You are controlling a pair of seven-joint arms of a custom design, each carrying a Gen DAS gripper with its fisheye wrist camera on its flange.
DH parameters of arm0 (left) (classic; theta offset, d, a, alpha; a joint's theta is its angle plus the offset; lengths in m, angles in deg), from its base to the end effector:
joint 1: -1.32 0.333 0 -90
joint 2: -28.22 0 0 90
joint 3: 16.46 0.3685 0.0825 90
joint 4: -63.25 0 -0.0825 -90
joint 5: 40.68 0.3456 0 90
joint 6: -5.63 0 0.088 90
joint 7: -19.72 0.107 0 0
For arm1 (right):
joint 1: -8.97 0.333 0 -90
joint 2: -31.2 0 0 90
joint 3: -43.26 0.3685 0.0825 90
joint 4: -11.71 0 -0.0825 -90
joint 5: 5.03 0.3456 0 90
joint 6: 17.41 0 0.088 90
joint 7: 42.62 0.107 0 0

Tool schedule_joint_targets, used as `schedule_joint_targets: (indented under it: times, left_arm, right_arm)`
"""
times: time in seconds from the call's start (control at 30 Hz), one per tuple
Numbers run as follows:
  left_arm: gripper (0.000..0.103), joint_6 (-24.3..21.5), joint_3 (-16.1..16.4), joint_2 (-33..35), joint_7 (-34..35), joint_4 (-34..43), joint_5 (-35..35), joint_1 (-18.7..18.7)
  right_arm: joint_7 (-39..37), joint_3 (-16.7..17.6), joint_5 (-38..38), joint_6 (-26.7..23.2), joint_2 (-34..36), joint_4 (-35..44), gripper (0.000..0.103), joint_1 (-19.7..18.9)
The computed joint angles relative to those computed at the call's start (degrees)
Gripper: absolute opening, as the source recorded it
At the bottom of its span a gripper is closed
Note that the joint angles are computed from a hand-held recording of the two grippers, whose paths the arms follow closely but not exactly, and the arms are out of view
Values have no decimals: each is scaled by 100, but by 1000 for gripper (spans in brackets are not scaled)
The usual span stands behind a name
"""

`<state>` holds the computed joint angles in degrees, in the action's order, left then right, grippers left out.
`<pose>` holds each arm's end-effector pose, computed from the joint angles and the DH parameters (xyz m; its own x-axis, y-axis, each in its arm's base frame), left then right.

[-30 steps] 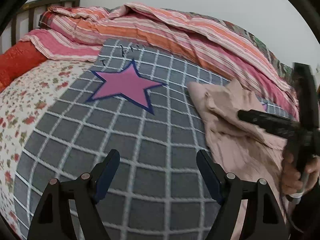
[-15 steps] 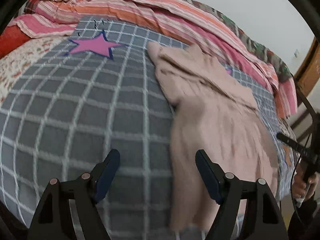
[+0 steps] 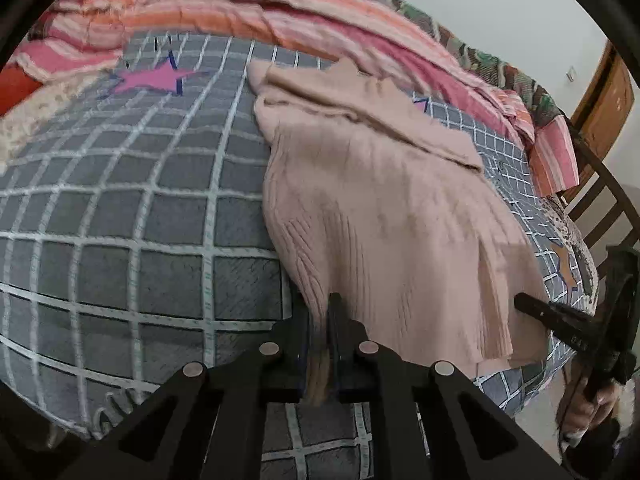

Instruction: Fold small clothes

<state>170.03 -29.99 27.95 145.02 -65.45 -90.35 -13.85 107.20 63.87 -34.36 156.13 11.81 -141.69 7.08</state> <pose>0.4805 -0.2146 0.5013 -0.4215 -0.8555 0.3007 -0.7763 0.1689 -0.6073 0.3587 0.1713 0.4805 -0.1363 -0.9736 -0.1830 -0.7516 0.2220 -0.6211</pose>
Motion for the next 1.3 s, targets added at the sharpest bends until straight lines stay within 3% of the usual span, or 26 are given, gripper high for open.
schedule_joint_targets:
  times: [0.1, 0.17, 0.33, 0.43, 0.5, 0.6, 0.63, 0.73, 0.77, 0.87, 1.1, 1.23, 1.3]
  left_arm:
    - [9, -265, 92, -272, 414, -102, -634, -1]
    - [9, -305, 148, -461, 637, -247, -884, -49]
    - [9, -205, 199, -529, 144, -493, -426, -131]
    - [9, -240, 251, -518, 32, -521, -432, -140]
    - [9, -161, 214, -515, -444, -546, 33, -76]
    - [10, -3, 195, -548, -1193, -582, 874, 25]
    - [18, 58, 212, -538, -1314, -556, 1035, 31]
    - [39, 178, 278, -455, -1537, -402, 1227, 15]
    - [43, 181, 301, -428, -1478, -349, 1178, -12]
    - [54, 223, 290, -350, -1433, -255, 1173, -36]
    - [53, 167, 244, -300, -983, -449, 667, -113]
    - [50, 120, 195, -229, -979, -547, 698, -103]
    - [48, 93, 186, -194, -702, -548, 341, -128]
  right_arm:
    - [-50, -83, -14, 175, -325, -148, 5, -16]
    - [-277, -346, 248, 148, -684, -372, 5, 206]
    - [-703, -786, 939, -100, -1175, -818, 4, 636]
    - [-784, -548, 1124, -258, -1122, -849, 4, 525]
    - [-729, -271, 1088, -311, -1103, -830, 5, 323]
    - [-894, -506, 1289, -296, -1078, -824, 8, 605]
    - [-934, -500, 1292, -261, -1128, -824, 13, 575]
    - [-846, -55, 1028, -503, -1353, -673, 52, 9]
    - [-799, 16, 947, -500, -1394, -646, 56, -109]
    - [-848, -126, 922, -412, -1351, -581, 56, -93]
    - [-559, 120, 887, -407, -1277, -690, 50, -268]
    - [-568, -175, 1114, 14, -1107, -921, 50, 152]
    - [-556, -119, 1214, 78, -1012, -961, 50, 171]
